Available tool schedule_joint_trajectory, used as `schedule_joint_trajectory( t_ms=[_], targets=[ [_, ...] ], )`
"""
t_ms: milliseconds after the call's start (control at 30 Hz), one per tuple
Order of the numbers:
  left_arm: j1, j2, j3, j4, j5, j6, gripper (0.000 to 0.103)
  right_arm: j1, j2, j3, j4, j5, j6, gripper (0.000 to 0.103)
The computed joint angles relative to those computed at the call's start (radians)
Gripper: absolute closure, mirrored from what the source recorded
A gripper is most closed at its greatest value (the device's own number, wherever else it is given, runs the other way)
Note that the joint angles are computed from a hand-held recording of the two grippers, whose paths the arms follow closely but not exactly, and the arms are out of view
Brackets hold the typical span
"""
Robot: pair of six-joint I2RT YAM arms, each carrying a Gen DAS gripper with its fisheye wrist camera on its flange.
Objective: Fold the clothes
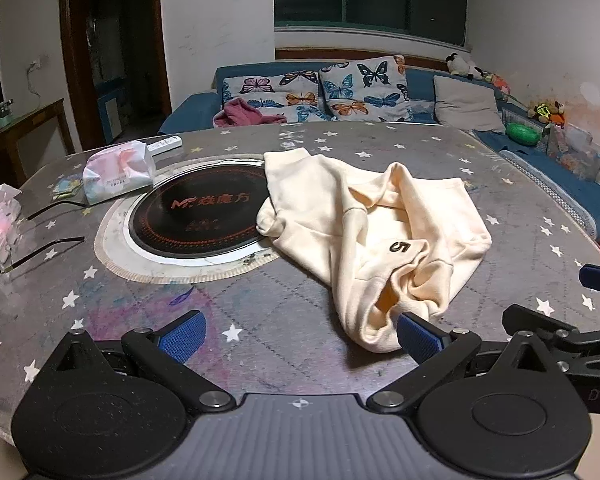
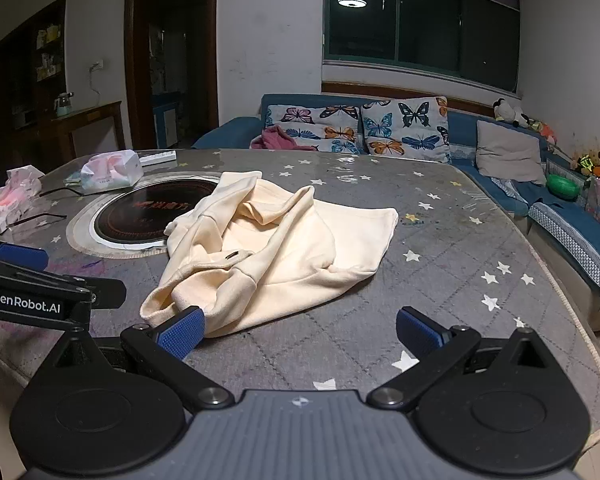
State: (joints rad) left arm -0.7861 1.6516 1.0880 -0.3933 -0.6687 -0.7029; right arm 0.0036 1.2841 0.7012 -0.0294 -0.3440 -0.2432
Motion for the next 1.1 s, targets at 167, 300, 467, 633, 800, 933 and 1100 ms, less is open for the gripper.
schedule_joint_trajectory(
  t_ms=[167, 300, 467, 633, 800, 933, 1100],
  targets=[
    [0.008, 0.005, 0.009, 0.008, 0.009, 0.018, 0.000, 0.004, 0.014, 0.017, -0.008, -0.001, -0.001, 0.001],
    [0.030, 0.020, 0.025, 0.014, 0.029, 0.036, 0.000, 0.018, 0.051, 0.050, -0.021, 0.008, -0.006, 0.002],
    [0.071, 0.049, 0.059, 0.022, 0.065, 0.069, 0.000, 0.034, 0.105, 0.099, -0.035, 0.018, -0.008, 0.005],
    [0.114, 0.088, 0.109, 0.032, 0.102, 0.116, 0.000, 0.043, 0.182, 0.176, -0.056, 0.024, -0.009, 0.007],
    [0.158, 0.144, 0.173, 0.042, 0.140, 0.161, 0.000, 0.051, 0.256, 0.254, -0.079, 0.035, -0.016, 0.010],
    [0.188, 0.189, 0.226, 0.040, 0.167, 0.189, 0.000, 0.056, 0.312, 0.310, -0.090, 0.041, -0.017, 0.011],
    [0.220, 0.240, 0.292, 0.037, 0.189, 0.213, 0.001, 0.055, 0.390, 0.398, -0.117, 0.039, -0.024, 0.017]
  ],
)
